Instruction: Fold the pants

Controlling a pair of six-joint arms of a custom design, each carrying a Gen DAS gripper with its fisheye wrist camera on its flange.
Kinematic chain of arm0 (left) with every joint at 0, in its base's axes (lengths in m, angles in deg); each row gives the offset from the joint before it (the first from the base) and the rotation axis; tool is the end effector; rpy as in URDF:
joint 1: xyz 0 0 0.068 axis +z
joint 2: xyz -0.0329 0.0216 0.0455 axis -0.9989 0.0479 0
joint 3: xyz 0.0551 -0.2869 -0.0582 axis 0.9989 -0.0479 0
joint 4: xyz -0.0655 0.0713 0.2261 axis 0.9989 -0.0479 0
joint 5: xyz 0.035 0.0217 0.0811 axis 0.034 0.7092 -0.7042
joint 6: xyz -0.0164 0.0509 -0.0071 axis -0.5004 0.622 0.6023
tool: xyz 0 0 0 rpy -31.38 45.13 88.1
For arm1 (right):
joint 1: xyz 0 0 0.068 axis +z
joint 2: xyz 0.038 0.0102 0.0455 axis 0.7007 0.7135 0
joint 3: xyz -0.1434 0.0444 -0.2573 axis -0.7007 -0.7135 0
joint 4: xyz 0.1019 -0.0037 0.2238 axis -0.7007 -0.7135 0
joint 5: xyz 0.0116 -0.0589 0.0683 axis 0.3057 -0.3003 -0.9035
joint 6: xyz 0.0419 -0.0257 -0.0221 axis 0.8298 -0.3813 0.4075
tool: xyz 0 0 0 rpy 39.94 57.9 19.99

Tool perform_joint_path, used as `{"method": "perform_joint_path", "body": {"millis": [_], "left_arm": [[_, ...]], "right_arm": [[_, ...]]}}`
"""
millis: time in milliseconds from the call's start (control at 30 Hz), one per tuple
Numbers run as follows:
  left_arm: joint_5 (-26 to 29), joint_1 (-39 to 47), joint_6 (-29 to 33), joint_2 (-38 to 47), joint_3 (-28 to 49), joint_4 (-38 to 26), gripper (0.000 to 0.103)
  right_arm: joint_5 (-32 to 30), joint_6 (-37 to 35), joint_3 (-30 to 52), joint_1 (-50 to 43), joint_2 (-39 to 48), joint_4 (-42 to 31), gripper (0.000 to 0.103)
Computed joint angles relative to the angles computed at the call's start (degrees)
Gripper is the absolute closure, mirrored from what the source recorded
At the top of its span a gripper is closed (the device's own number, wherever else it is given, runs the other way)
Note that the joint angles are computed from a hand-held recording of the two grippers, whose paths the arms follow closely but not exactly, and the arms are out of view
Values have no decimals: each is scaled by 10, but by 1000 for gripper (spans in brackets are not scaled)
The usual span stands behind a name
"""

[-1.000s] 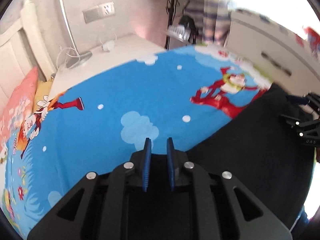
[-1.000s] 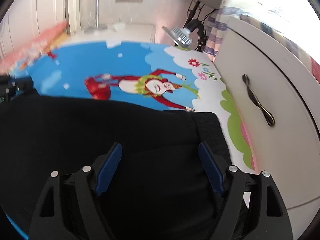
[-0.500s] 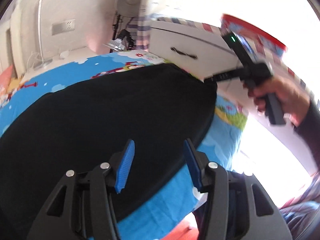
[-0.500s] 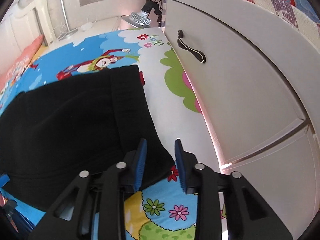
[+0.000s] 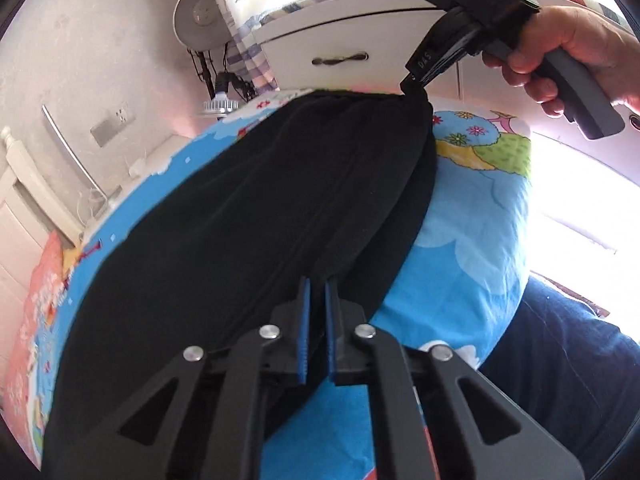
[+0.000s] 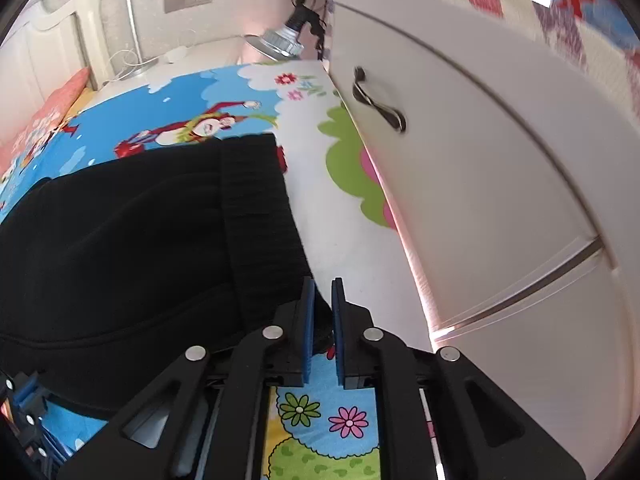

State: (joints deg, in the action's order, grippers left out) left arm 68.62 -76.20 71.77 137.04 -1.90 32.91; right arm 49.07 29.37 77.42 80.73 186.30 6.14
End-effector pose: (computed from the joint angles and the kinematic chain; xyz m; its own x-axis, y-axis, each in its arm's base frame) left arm 0.3332 0.0435 0.0449 -0.1322 0.7538 -0.6437 0.8566 0.4136 0.3084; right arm 0.3262 0.2164 0.1090 -0.7563 0.3624 -0.5448 0.4691 0.8807 -0.0655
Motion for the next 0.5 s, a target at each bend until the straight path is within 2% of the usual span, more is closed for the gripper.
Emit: {"method": "perform_joint_path", "body": {"millis": [133, 200, 267, 300, 333, 367, 400, 433, 467, 500], "left_arm": [[44, 30, 28, -38, -2, -45, 98], [36, 26, 31, -21, 13, -63, 98], [8, 14, 36, 7, 26, -70, 92], [13, 17, 42, 10, 35, -92, 84], [27, 26, 52, 6, 46, -132, 69], [57, 47, 62, -1, 75, -215, 60], [82, 67, 60, -5, 100, -268, 44], [113, 98, 55, -4, 144, -345, 43], [128, 119, 47, 2, 178, -389, 43], [145, 145, 21, 9, 215, -415, 43]], "right_arm": [[41, 43, 15, 21, -16, -84, 103], [11, 44, -5, 9, -4, -58, 103], [-6, 46, -1, 4, 15, -57, 103], [1, 52, -1, 11, 14, -58, 103], [13, 57, -1, 19, 7, -60, 91], [25, 63, 1, 25, 3, -67, 86], [42, 67, 3, 34, -8, -69, 65], [61, 69, 5, 44, -19, -64, 32], [85, 68, 8, 54, -28, -59, 14], [116, 60, 24, 67, -33, -63, 14]]}}
